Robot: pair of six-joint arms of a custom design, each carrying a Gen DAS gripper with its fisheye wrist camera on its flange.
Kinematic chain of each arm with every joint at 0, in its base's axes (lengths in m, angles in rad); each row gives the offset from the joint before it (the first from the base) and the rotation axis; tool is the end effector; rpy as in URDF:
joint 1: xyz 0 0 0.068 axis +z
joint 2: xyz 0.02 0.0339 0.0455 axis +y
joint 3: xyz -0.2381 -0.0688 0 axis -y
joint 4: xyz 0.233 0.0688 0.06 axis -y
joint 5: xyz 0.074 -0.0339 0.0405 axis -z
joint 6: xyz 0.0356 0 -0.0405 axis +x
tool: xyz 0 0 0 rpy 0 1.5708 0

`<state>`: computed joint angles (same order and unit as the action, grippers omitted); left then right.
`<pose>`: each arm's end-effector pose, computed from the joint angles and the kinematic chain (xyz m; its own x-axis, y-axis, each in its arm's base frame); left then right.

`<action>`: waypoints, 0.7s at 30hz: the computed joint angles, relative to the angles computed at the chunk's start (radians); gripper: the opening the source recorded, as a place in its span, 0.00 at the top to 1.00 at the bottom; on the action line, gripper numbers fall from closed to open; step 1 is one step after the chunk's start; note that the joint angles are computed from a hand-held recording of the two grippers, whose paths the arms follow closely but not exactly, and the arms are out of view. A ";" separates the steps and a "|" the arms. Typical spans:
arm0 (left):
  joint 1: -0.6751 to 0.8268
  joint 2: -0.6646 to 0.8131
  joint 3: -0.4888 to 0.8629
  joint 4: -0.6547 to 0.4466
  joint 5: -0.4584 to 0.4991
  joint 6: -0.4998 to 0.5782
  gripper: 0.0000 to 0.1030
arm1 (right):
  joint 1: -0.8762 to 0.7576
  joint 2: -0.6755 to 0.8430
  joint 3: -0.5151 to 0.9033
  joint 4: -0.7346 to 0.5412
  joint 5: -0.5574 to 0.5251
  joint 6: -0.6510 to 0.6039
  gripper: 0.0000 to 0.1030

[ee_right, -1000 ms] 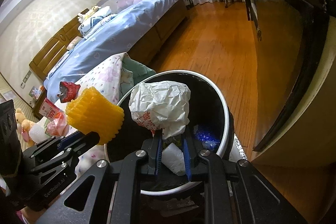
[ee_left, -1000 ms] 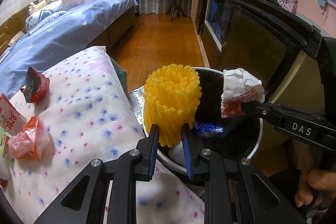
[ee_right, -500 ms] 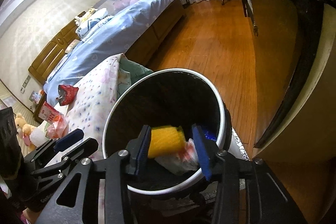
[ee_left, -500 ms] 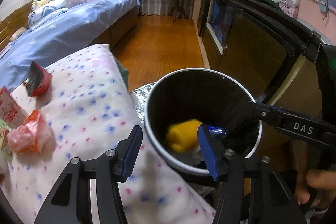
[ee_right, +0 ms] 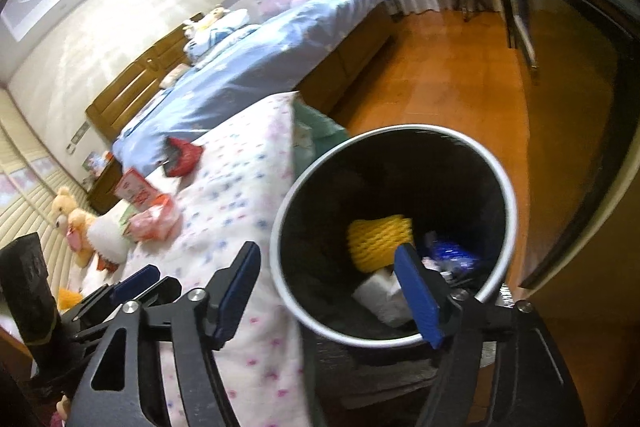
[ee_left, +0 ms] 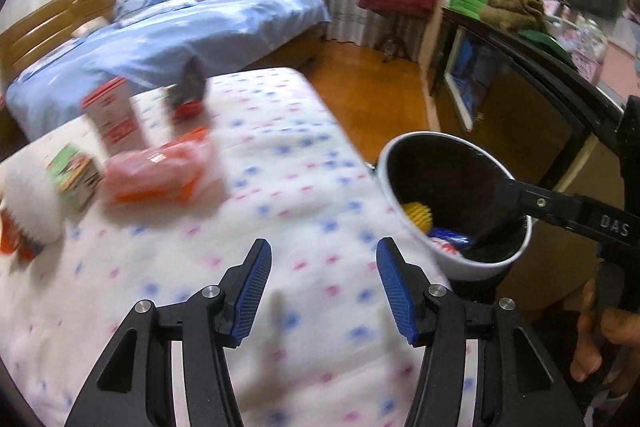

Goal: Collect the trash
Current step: 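Move both open tools back over the trash on the bed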

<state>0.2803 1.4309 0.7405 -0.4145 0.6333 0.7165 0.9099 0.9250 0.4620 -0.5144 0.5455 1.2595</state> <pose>0.2468 0.0491 0.1554 -0.6261 0.3706 -0.6860 0.5883 0.8019 -0.1037 0.1192 0.1232 0.1667 -0.6288 0.5171 -0.5807 0.3323 0.8539 0.4006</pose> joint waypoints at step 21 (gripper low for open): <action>0.403 0.223 0.266 -0.105 0.053 0.131 0.44 | 0.051 0.538 0.271 0.361 -0.119 -0.174 0.23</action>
<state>0.6836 1.6539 1.0063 -0.5193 0.6863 0.8471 0.9613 1.4634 0.7332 -0.1533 0.4260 1.0851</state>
